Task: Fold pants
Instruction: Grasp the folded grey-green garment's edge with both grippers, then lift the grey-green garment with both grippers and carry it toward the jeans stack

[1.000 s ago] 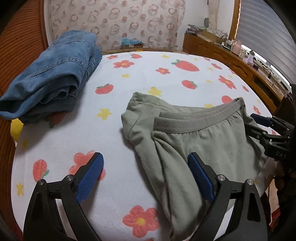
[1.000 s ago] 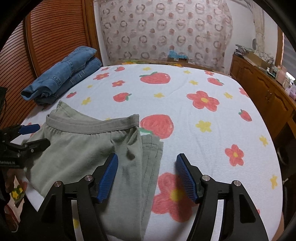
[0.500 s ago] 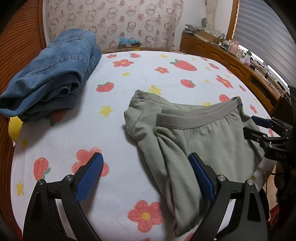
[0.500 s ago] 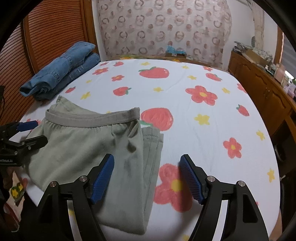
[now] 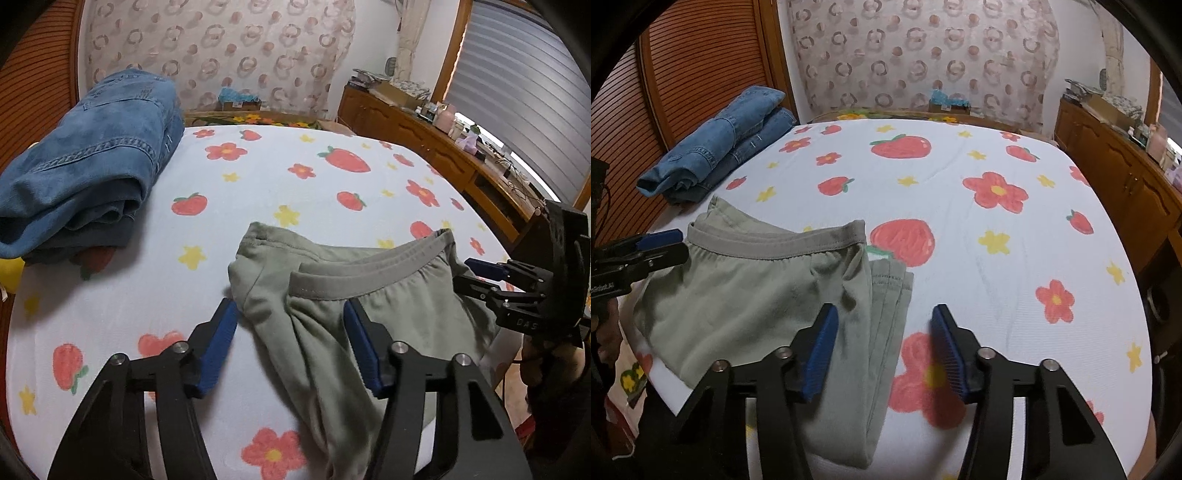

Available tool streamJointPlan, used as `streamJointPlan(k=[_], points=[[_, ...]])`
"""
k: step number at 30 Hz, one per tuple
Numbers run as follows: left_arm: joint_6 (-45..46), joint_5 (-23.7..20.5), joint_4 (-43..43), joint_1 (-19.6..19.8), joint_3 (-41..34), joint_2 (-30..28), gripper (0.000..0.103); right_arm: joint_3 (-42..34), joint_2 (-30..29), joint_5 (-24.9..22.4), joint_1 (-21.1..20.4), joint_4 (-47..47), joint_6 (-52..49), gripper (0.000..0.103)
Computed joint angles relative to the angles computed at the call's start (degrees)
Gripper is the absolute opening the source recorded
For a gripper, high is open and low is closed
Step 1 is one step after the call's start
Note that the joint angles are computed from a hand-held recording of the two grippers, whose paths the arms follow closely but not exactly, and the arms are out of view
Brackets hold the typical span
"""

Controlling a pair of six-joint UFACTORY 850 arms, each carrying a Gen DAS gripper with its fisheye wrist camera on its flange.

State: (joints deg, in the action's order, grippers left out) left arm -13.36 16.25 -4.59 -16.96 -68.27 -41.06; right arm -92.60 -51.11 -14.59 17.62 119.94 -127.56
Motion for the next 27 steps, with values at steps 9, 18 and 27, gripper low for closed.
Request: streamJointPlan(k=[9, 18, 27], points=[[-0.54, 0.53, -0.27, 0.36, -0.33, -1.17, 0.058, -1.15, -0.75, -3.76, -0.49, -10.93, 9.61, 0.013], [-1.51, 2.37, 2.73, 0.12, -0.17, -1.48, 0.021, -0.70, -0.90, -8.22, -1.36, -8.87, 7.72, 0.008], [1.75, 9.83, -0.85, -1.41, 5.55, 3.82, 0.016, 4.60, 2.55, -13.11, -1.93, 1.48, -3.05, 0.007]])
